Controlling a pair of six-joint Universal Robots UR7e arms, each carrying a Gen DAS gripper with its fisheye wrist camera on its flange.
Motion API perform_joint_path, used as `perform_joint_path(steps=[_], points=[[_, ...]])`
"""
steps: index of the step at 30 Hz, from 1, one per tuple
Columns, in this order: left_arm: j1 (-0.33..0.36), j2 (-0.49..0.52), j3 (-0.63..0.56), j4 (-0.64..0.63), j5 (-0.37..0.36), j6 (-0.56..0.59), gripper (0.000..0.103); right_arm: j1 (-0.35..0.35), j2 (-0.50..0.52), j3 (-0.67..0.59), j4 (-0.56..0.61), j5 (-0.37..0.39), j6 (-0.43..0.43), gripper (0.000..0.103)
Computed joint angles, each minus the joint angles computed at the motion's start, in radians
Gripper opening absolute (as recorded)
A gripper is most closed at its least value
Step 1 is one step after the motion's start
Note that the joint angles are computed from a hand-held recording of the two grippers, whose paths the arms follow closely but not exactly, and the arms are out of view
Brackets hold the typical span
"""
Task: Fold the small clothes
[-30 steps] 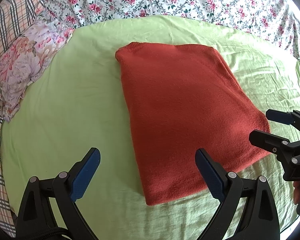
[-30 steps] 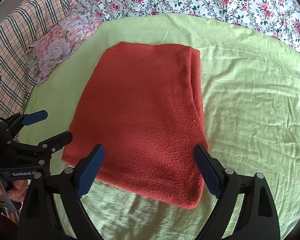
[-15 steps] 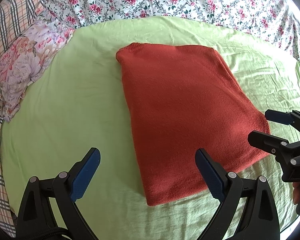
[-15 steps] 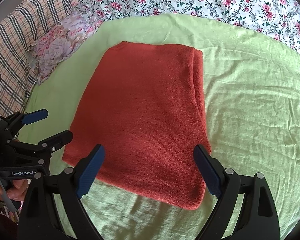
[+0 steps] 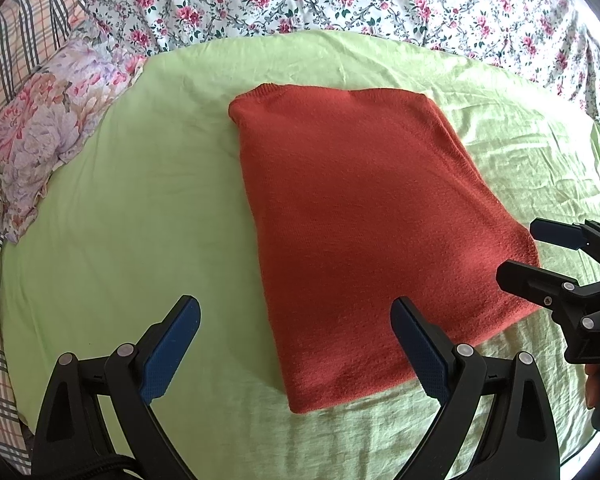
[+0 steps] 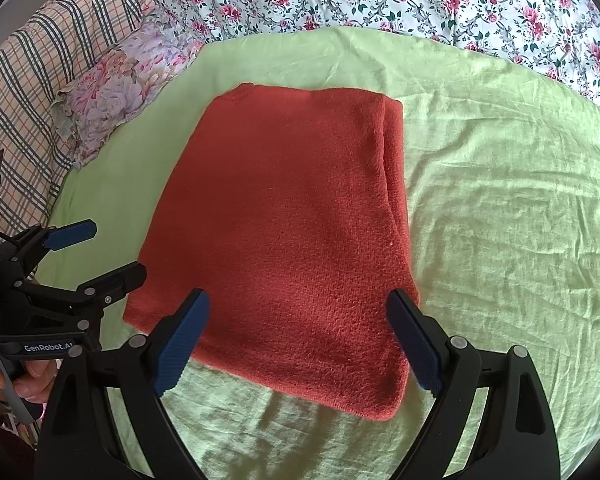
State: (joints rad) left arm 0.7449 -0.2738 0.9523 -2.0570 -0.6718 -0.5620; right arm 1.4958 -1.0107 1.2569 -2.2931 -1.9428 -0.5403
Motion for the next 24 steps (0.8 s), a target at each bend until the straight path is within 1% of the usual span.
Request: perform_joint_path(steps=[11,16,24], points=[[0.0,0.005,-0.006,0.0,0.003,0.008,0.097,-0.004,0.01,-0.018,0.004,0.004,-0.008,0.09],[0.002,0.021,-0.033,0.003,0.018,0.018,0.097,-0.006,0.019,-0.039,0.016,0.005,-0.018,0.09],[0.01,0.036,-0.07,0.019,0.016,0.019,0.097,-0.006,0.039,-0.072,0.025,0.006,-0.021,0.09]])
